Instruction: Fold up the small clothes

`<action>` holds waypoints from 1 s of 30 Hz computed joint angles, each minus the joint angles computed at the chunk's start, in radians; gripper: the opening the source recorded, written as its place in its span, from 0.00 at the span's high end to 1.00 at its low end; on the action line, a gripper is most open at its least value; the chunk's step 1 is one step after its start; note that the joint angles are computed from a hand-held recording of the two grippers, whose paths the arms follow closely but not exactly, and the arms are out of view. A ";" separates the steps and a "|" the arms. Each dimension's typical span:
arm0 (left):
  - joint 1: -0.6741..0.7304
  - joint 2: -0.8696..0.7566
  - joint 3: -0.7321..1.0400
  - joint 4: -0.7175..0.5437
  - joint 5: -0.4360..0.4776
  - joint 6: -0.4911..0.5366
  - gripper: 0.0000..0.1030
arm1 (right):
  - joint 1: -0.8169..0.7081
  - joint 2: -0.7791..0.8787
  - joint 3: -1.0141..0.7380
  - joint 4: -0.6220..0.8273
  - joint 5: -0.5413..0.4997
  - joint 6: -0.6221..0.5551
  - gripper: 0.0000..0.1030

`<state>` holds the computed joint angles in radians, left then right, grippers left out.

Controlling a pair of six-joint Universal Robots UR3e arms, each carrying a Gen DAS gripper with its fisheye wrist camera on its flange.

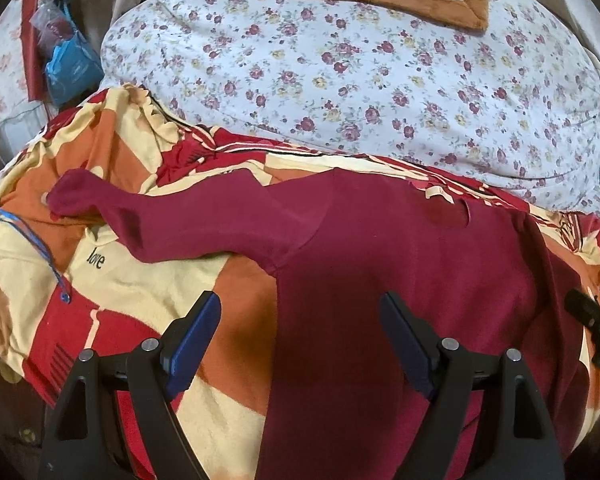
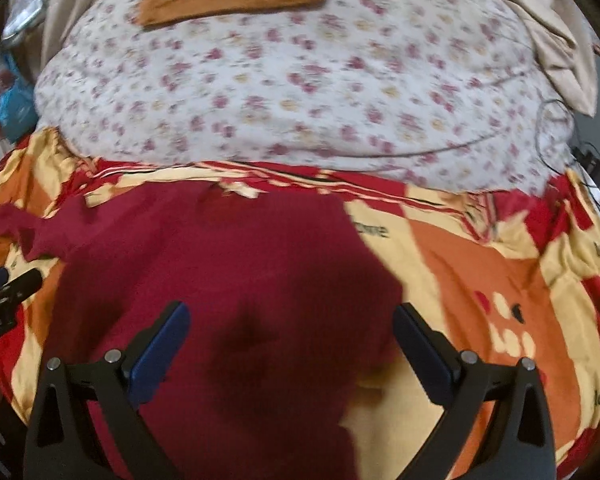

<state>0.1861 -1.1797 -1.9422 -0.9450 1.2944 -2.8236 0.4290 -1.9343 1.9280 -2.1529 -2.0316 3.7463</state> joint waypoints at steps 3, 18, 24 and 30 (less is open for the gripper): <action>0.001 -0.003 -0.011 0.020 0.003 0.002 0.27 | 0.022 0.045 -0.024 -0.022 0.032 0.010 0.01; -0.045 -0.040 -0.027 0.113 0.031 -0.018 0.27 | 0.020 0.021 -0.046 -0.033 0.090 0.011 0.01; -0.052 -0.039 -0.031 0.136 0.033 -0.015 0.27 | 0.033 0.043 -0.074 -0.034 0.076 0.010 0.01; -0.041 -0.076 -0.008 0.137 0.057 -0.033 0.27 | 0.037 0.118 -0.127 -0.058 0.075 -0.026 0.01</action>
